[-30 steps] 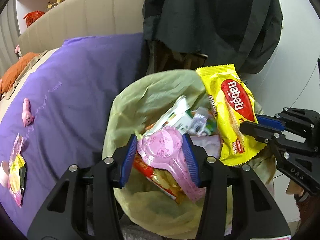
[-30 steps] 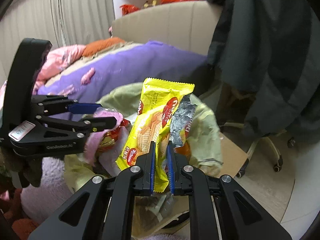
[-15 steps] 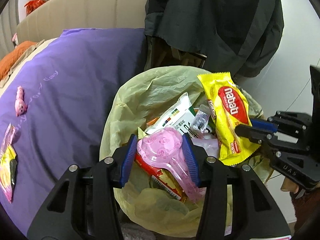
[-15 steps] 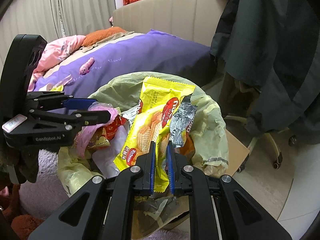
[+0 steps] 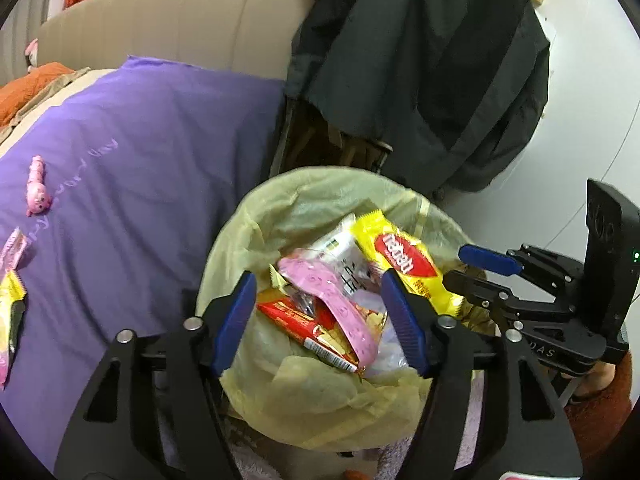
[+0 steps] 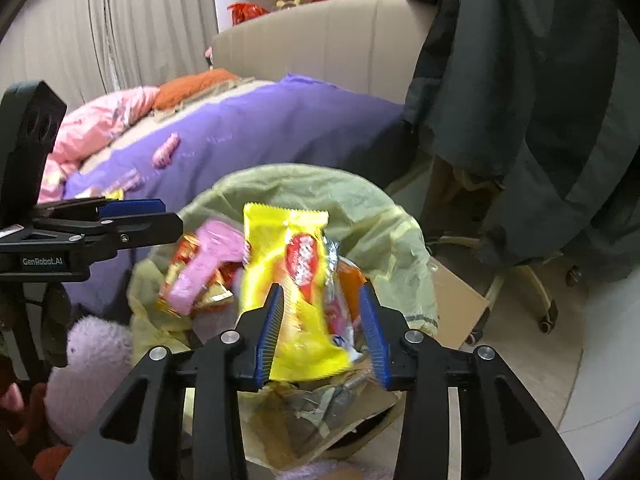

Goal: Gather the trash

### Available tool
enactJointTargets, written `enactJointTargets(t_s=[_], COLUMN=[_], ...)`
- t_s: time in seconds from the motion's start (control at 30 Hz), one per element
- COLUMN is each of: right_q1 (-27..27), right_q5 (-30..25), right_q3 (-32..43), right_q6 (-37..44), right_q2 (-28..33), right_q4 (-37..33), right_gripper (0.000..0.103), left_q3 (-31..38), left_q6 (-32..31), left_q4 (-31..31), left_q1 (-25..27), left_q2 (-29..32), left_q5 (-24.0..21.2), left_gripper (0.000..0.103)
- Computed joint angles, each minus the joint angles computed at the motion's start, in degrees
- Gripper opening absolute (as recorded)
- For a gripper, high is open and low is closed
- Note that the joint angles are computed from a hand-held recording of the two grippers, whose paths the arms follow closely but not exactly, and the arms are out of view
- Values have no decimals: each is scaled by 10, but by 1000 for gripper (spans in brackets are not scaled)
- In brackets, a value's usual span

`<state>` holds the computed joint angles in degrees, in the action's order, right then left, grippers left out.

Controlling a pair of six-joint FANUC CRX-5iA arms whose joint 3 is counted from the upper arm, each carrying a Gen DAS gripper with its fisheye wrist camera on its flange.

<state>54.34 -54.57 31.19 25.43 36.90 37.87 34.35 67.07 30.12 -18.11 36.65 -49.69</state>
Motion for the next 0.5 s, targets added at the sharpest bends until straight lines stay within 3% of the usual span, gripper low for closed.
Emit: enactJointTargets(t_s=[0.33, 0.4, 0.5], right_q1=[21, 26, 34], right_q5=[0, 2, -1], right_q3=[10, 26, 84], right_q6=[-43, -42, -6], right_q2=[-2, 5, 33], right_q4=[79, 85, 72], right_gripper=[40, 51, 56], left_q3=[-127, -157, -203], left_q6=[-7, -22, -35], left_q4=[19, 30, 29], left_q1=[36, 52, 80], left_q2=[-88, -107, -139], left_q5=[101, 113, 136], left_gripper=[63, 63, 63])
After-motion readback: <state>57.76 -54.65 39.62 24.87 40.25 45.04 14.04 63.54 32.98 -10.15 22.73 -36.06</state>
